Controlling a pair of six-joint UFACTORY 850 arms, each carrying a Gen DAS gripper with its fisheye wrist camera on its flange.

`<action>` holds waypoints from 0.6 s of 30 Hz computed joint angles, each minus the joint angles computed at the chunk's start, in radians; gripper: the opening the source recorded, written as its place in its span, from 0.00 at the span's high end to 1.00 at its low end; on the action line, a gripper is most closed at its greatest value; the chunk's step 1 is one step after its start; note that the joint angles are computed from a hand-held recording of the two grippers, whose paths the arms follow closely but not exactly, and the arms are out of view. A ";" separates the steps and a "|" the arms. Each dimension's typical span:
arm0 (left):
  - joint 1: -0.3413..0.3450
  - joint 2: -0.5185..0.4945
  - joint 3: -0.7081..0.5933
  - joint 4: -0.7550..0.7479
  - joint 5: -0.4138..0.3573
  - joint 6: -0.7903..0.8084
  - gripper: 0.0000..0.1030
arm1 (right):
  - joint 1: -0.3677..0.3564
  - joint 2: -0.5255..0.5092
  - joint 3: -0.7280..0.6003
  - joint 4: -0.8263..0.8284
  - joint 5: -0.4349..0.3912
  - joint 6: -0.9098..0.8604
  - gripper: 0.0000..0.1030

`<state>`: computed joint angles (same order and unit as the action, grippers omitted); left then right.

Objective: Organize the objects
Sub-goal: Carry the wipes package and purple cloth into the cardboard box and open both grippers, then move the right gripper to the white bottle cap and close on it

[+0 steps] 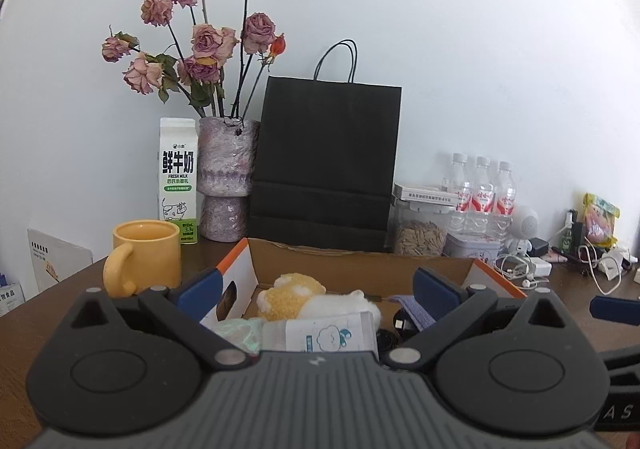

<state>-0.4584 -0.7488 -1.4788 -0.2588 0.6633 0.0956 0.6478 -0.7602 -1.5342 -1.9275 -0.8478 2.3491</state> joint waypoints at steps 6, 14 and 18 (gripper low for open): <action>-0.005 0.036 0.084 0.033 0.034 0.014 0.00 | 0.019 0.032 0.067 0.015 -0.007 0.010 0.00; -0.001 0.079 0.165 0.067 0.018 0.003 0.00 | 0.038 0.065 0.140 0.047 0.025 0.051 0.00; -0.002 0.102 0.211 0.072 0.031 -0.002 0.00 | 0.050 0.080 0.172 0.070 0.013 0.071 0.00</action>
<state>-0.4601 -0.6469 -1.2677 -0.1865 0.6946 0.0935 0.6973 -0.6804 -1.3624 -1.8574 -0.8347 2.4202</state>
